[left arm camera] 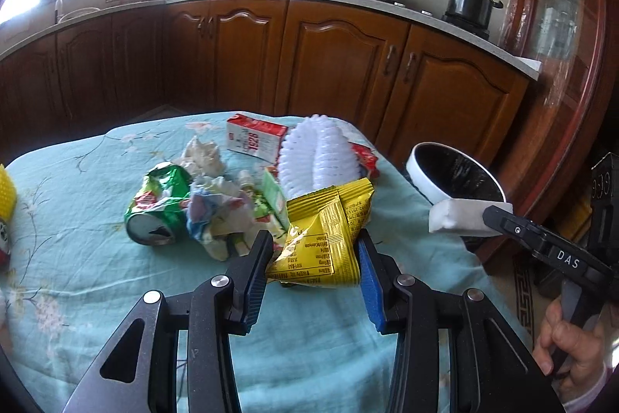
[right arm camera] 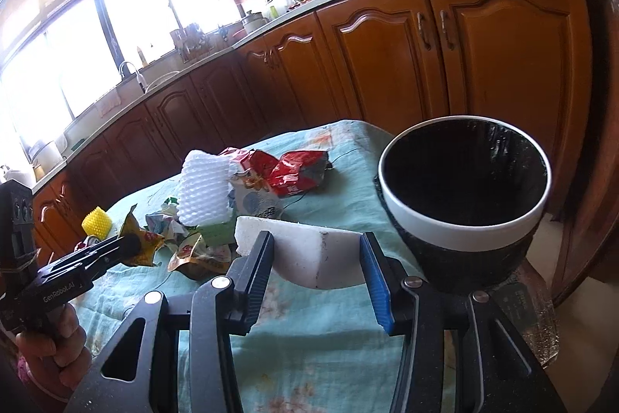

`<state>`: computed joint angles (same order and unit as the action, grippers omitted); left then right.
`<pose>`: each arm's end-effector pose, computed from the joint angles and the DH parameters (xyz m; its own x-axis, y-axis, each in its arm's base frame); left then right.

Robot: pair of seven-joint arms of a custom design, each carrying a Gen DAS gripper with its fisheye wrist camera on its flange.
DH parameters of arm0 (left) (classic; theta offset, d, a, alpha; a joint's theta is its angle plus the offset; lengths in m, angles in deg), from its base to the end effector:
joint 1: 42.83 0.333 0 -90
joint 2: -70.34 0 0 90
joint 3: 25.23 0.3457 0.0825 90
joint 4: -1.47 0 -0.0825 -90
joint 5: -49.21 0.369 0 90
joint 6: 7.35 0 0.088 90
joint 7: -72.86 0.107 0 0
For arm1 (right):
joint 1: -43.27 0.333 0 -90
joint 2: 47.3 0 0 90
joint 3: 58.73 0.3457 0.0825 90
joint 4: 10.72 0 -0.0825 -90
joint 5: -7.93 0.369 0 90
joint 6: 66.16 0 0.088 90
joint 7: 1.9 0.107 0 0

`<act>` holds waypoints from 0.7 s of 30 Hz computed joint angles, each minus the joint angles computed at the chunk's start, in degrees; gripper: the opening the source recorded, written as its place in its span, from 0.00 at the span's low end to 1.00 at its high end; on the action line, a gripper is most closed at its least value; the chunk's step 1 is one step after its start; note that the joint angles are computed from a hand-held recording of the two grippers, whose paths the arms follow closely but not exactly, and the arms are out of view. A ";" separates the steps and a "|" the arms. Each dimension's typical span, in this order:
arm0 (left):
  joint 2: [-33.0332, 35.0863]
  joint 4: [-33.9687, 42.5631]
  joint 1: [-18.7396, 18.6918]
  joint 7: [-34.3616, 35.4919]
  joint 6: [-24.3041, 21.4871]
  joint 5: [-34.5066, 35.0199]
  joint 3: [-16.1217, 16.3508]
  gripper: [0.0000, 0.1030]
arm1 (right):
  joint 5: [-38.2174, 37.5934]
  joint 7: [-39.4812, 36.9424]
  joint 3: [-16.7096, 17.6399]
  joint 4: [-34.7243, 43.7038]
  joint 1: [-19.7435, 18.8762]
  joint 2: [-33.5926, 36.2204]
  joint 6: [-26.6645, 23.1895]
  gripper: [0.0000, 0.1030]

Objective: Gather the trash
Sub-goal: 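Carry the white block and yellow bag with both grippers over the trash bin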

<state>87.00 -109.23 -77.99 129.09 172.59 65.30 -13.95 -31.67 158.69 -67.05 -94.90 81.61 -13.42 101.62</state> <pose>0.5850 -0.3009 0.4862 -0.2305 -0.9547 0.1882 -0.6311 -0.0005 -0.7757 0.6194 0.4377 0.4584 0.1040 -0.9547 -0.2787 -0.6315 0.1531 -0.7601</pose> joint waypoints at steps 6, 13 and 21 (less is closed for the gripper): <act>4.64 7.15 6.65 8.64 -3.14 -4.73 -9.43 0.40 | -4.71 6.91 -4.22 -4.96 1.23 -3.67 0.89 0.45; 12.09 19.33 9.88 18.28 -9.73 -10.27 -15.67 0.40 | -9.11 11.25 -3.72 -7.42 -1.63 -5.94 -0.04 0.45; 25.87 44.09 8.99 24.61 -22.69 -12.95 -17.70 0.40 | -6.49 7.36 -0.03 -5.66 -7.21 -5.31 -2.11 0.45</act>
<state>112.86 -65.14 -69.00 153.70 149.90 52.34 -31.65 -38.15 166.05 -67.07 -100.57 74.40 -18.73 99.52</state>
